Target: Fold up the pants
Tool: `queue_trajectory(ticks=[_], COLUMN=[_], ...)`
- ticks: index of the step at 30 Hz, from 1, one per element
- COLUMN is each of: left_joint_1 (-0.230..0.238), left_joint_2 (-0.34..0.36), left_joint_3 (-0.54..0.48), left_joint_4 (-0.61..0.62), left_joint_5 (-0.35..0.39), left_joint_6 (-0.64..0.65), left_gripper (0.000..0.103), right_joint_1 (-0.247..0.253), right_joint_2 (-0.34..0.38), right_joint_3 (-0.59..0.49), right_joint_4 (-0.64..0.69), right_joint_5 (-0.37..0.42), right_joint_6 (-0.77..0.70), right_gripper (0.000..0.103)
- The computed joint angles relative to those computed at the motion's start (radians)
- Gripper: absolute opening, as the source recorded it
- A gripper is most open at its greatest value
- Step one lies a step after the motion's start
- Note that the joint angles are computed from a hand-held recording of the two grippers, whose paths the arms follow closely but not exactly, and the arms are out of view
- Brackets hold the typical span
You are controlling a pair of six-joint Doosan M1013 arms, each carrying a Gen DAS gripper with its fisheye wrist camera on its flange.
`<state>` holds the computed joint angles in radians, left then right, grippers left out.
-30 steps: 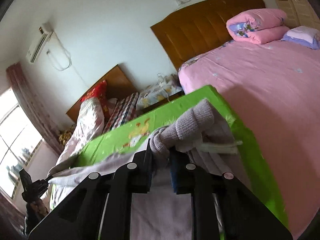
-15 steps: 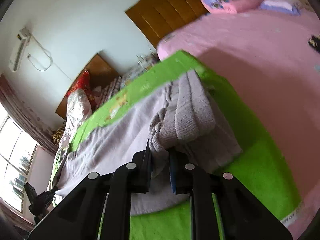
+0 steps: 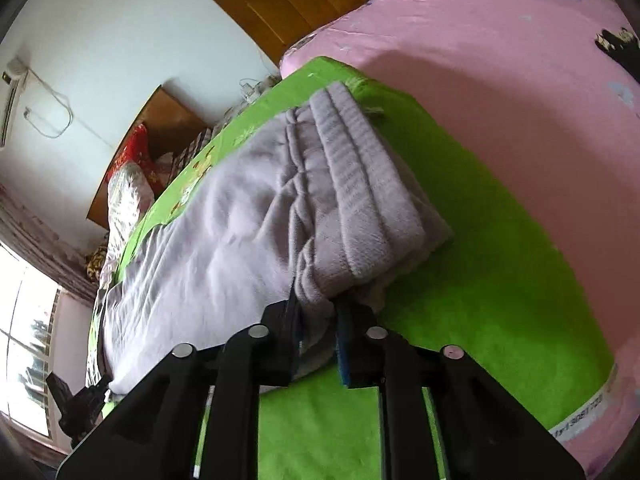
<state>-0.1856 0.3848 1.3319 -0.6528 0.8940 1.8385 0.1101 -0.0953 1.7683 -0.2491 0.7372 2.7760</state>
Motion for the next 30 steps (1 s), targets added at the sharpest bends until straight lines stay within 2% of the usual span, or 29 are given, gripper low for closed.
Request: queue_trajectory(ticks=[5,7,8,9,10,11,12,13,14,16,17,18,20,22,24,25,27,29,30], left_joint_1=[-0.001,-0.003,-0.006,-0.018,-0.028,-0.039,-0.045,-0.043,-0.041,-0.038,-0.036,-0.033,-0.030,-0.029,-0.041,-0.045,-0.047,-0.048,-0.048], left_joint_2=[-0.005,-0.006,-0.008,-0.022,-0.042,-0.070,-0.090,-0.094,-0.087,-0.060,-0.051,-0.041,-0.029,-0.018,-0.017,-0.013,-0.001,0.006,0.007], left_joint_3=[0.006,0.005,0.002,0.009,0.019,0.045,0.062,0.063,0.047,0.006,-0.002,-0.010,-0.012,-0.016,-0.022,-0.029,-0.051,-0.065,-0.068], left_joint_4=[0.020,0.021,0.039,0.109,0.199,0.269,0.286,0.256,0.238,0.230,0.217,0.207,0.179,0.157,0.209,0.237,0.245,0.257,0.259], left_joint_5=[-0.002,-0.004,-0.006,-0.041,-0.089,-0.175,-0.232,-0.244,-0.219,-0.133,-0.104,-0.070,-0.029,-0.009,-0.023,-0.021,-0.001,0.008,0.007], left_joint_6=[0.017,0.026,0.017,-0.023,-0.084,-0.121,-0.117,-0.082,-0.066,-0.088,-0.090,-0.095,-0.115,-0.142,-0.174,-0.190,-0.195,-0.207,-0.208], left_gripper=[0.015,0.018,0.029,0.039,0.065,0.078,0.083,0.084,0.086,0.086,0.086,0.086,0.085,0.085,0.083,0.081,0.060,0.057,0.057], right_joint_1=[0.008,-0.001,0.000,0.006,0.016,0.033,0.066,0.086,0.094,0.107,0.108,0.111,0.126,0.121,0.121,0.125,0.132,0.146,0.166], right_joint_2=[0.002,-0.002,-0.006,-0.010,-0.013,-0.010,-0.002,0.000,-0.004,-0.012,-0.011,-0.001,0.041,0.080,0.123,0.141,0.193,0.243,0.278], right_joint_3=[-0.022,-0.003,0.004,-0.001,-0.012,-0.029,-0.059,-0.074,-0.080,-0.076,-0.076,-0.083,-0.116,-0.137,-0.166,-0.179,-0.228,-0.284,-0.328], right_joint_4=[-0.021,0.014,0.016,0.010,-0.014,-0.064,-0.166,-0.231,-0.261,-0.301,-0.285,-0.255,-0.187,-0.028,0.145,0.216,0.381,0.512,0.526], right_joint_5=[0.036,0.011,0.002,0.016,0.042,0.086,0.172,0.206,0.188,0.101,0.029,-0.009,-0.021,-0.065,-0.105,-0.114,-0.105,-0.063,-0.022], right_joint_6=[-0.008,-0.001,0.002,0.003,0.016,0.048,0.098,0.116,0.115,0.140,0.103,0.043,-0.098,-0.280,-0.484,-0.572,-0.791,-1.012,-1.107], right_gripper=[0.011,0.012,0.013,0.015,0.025,0.040,0.051,0.051,0.051,0.051,0.051,0.051,0.051,0.051,0.051,0.051,0.051,0.051,0.051])
